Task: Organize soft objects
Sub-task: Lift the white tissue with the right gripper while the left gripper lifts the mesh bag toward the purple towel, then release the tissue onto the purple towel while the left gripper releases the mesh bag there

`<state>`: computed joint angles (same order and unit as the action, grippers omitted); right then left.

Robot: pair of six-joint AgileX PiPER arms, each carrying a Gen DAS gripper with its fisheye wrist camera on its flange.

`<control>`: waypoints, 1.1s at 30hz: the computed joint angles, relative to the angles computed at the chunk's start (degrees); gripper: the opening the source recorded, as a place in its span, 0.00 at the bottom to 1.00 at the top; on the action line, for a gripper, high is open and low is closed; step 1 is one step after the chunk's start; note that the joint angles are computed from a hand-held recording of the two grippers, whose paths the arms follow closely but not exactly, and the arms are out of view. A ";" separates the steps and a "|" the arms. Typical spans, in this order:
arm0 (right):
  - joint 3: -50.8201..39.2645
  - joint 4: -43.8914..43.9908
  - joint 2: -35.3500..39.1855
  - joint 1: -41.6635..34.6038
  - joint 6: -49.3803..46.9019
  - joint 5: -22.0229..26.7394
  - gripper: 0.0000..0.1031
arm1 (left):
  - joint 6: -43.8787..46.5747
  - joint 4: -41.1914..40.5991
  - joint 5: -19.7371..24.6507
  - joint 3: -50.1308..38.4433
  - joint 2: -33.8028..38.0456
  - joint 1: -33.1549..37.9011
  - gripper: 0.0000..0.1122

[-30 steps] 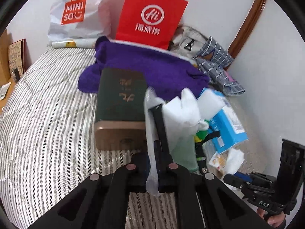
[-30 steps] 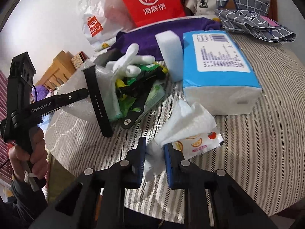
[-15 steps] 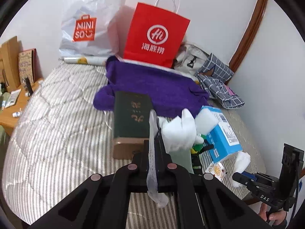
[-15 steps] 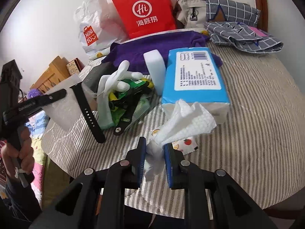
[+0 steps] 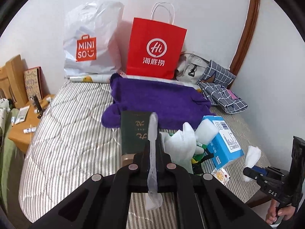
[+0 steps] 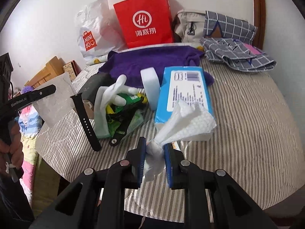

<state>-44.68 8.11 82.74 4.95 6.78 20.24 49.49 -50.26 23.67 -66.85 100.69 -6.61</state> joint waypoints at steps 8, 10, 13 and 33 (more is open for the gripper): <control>-4.54 -2.45 -0.72 -1.54 1.02 2.84 0.18 | -7.28 6.62 -0.14 -3.62 -0.05 -0.92 0.03; -6.16 -2.50 -0.61 -2.05 0.68 3.59 0.18 | -8.72 7.84 0.20 -4.83 0.22 -1.11 0.03; -9.03 -2.51 0.31 -2.71 -0.25 4.61 0.18 | -9.46 8.52 0.74 -6.77 0.82 -1.24 0.03; -32.59 4.05 18.24 -7.74 -10.11 10.59 0.18 | -28.39 26.62 9.14 -34.51 17.69 -3.87 0.03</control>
